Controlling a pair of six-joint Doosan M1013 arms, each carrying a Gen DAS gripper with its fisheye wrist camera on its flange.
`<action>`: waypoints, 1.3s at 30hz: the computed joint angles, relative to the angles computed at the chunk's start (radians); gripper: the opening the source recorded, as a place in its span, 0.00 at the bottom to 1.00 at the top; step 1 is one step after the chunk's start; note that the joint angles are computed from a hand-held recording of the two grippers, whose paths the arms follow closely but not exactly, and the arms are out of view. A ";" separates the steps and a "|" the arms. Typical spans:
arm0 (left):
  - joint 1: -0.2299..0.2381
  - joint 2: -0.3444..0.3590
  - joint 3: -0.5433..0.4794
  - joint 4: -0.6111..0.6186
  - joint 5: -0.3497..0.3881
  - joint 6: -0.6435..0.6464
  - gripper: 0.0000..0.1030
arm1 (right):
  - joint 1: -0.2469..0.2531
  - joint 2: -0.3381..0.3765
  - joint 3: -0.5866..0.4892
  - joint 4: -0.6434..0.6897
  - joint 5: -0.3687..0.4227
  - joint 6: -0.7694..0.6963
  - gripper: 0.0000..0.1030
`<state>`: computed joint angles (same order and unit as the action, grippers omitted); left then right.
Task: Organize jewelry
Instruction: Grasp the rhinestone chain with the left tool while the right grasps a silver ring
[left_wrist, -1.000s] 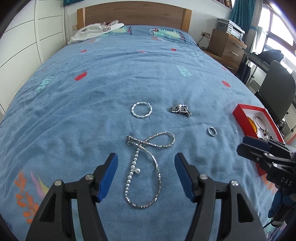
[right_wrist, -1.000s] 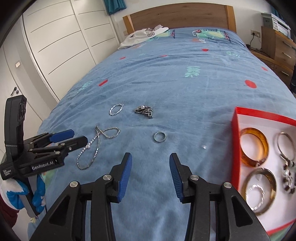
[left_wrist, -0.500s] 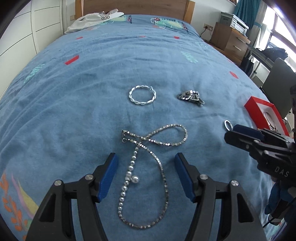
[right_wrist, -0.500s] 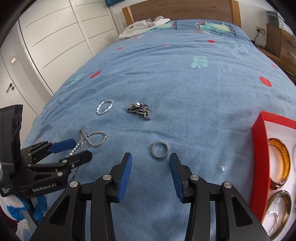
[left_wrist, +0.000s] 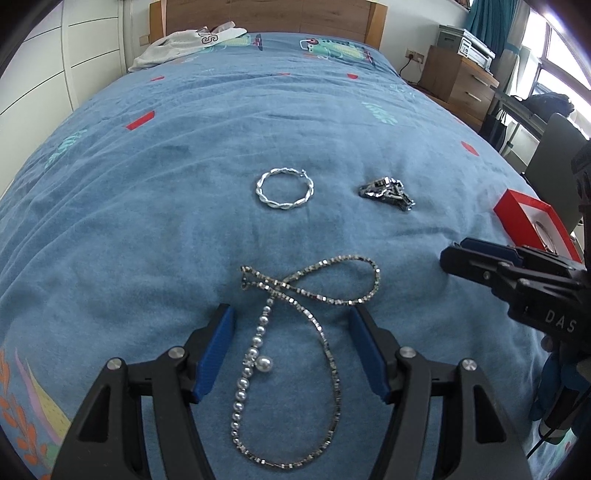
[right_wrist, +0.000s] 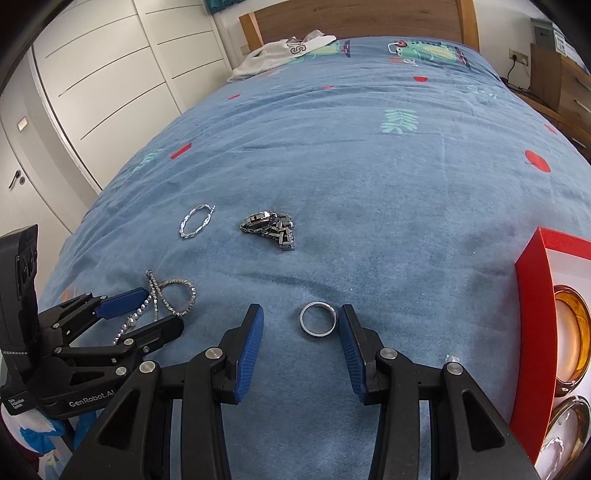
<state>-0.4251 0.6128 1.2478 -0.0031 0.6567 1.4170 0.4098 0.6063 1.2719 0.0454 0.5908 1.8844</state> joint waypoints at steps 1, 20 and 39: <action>0.000 -0.001 0.003 0.002 -0.006 0.000 0.61 | -0.001 0.002 -0.003 -0.002 0.001 0.003 0.41; -0.022 -0.016 0.037 0.120 -0.042 -0.081 0.61 | -0.003 0.008 -0.003 -0.008 0.004 0.037 0.21; -0.045 -0.085 0.102 0.141 -0.025 -0.096 0.12 | 0.038 -0.075 0.089 -0.005 -0.018 0.000 0.20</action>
<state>-0.4706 0.5275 1.3494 0.1383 0.6318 1.3211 0.4481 0.5315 1.3611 0.0401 0.5732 1.8842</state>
